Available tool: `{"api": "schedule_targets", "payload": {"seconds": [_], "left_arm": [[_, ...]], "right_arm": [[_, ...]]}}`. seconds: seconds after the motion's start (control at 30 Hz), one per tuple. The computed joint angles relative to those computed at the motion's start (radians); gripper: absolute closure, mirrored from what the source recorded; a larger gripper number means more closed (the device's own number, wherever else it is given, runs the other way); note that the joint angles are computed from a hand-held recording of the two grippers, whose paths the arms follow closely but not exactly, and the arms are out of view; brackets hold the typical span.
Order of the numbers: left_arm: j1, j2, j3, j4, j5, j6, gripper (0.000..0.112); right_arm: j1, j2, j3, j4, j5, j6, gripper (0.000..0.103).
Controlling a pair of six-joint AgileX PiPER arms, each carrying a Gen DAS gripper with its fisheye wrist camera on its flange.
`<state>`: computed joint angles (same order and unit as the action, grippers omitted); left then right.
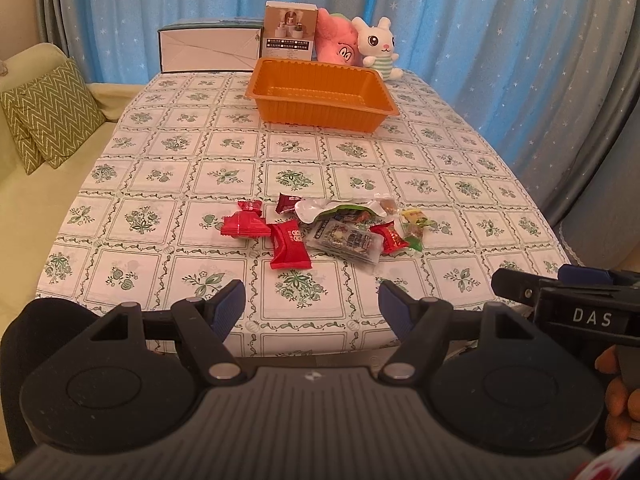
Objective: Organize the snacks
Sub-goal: 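Grasp the red candy packet with the left tool while the right tool grasps a small wrapped candy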
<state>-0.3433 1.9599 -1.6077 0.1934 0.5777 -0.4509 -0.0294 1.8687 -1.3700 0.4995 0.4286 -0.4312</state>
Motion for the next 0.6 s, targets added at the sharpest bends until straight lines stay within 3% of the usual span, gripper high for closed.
{"api": "schedule_targets", "payload": {"seconds": [0.2, 0.5, 0.6], "left_arm": [[0.033, 0.023, -0.023, -0.104, -0.011, 0.083, 0.041], [0.067, 0.12, -0.128, -0.101, 0.016, 0.117, 0.043], [0.081, 0.165, -0.188, -0.089, 0.036, 0.127, 0.048]], "right_arm": [[-0.01, 0.022, -0.027, 0.0, -0.018, 0.012, 0.009], [-0.01, 0.094, -0.086, 0.064, -0.024, -0.066, 0.009], [-0.01, 0.127, -0.117, 0.084, -0.02, -0.089, 0.009]]}}
